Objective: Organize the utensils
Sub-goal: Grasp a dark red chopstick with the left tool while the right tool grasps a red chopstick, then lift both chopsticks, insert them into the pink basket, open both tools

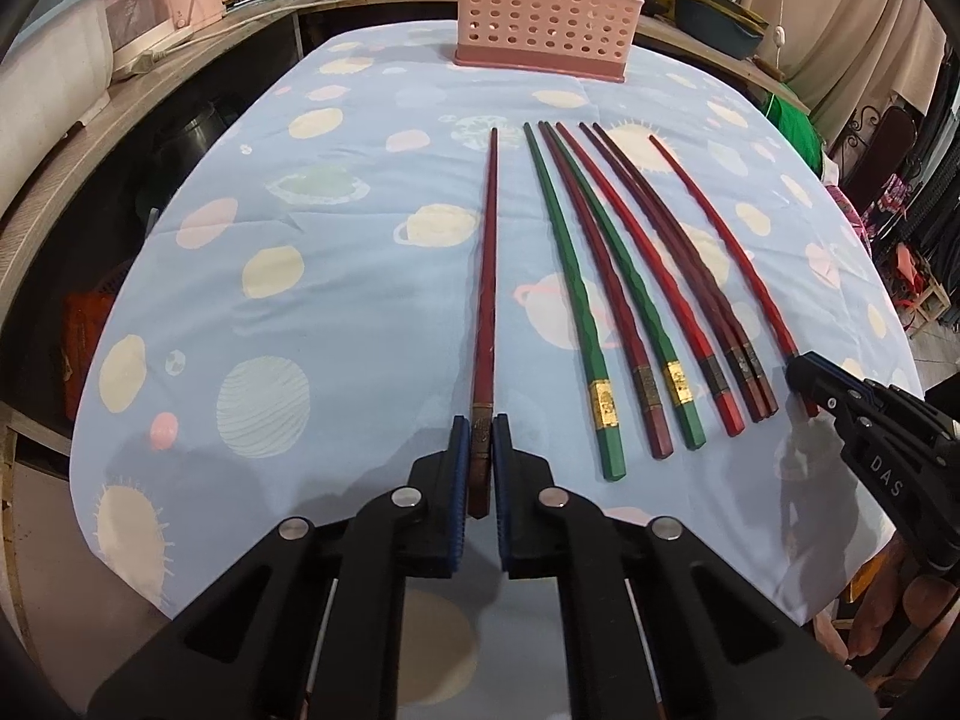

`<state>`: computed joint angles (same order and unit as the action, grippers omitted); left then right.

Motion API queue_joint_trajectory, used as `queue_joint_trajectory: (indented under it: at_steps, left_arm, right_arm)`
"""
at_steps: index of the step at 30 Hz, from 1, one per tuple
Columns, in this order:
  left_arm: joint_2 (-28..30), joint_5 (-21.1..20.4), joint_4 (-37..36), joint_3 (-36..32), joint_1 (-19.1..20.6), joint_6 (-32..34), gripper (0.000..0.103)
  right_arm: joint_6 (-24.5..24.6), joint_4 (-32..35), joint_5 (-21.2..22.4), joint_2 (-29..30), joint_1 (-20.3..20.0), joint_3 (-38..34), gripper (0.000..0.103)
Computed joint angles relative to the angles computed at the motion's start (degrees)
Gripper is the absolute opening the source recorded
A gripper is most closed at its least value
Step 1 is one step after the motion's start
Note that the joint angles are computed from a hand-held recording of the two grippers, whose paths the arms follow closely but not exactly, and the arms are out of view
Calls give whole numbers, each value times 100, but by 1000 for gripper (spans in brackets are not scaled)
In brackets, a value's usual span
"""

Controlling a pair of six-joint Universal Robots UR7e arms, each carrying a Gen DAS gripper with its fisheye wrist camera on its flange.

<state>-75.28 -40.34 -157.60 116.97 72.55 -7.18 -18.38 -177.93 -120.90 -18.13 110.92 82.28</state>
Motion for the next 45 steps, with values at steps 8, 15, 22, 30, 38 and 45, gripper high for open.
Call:
queue_joint_trajectory:
  at_steps: [8,15,22,30,38,45]
  left_arm:
    - [-158,76,-59,-42,-179,23,7]
    - [-270,228,-308,-220,-337,185,7]
    - [-225,373,-628,-659,-473,551,7]
    - [168,442,-1349,-1461,-504,1349,7]
    - [733,302,-1380,-2598,-327,1712,7]
    - [1104,117,-1206,-3471,-274,1929,7]
  right_arm:
    - [-33,-270,201,-201,105,68,7]
    - [-92,-498,480,-422,225,-59,7]
    - [-187,-573,809,-452,318,-524,7]
    - [-205,-354,1064,-232,345,-1331,7]
    - [-146,170,1126,187,313,-2386,7]
    - [-8,727,1365,600,270,-3467,7]
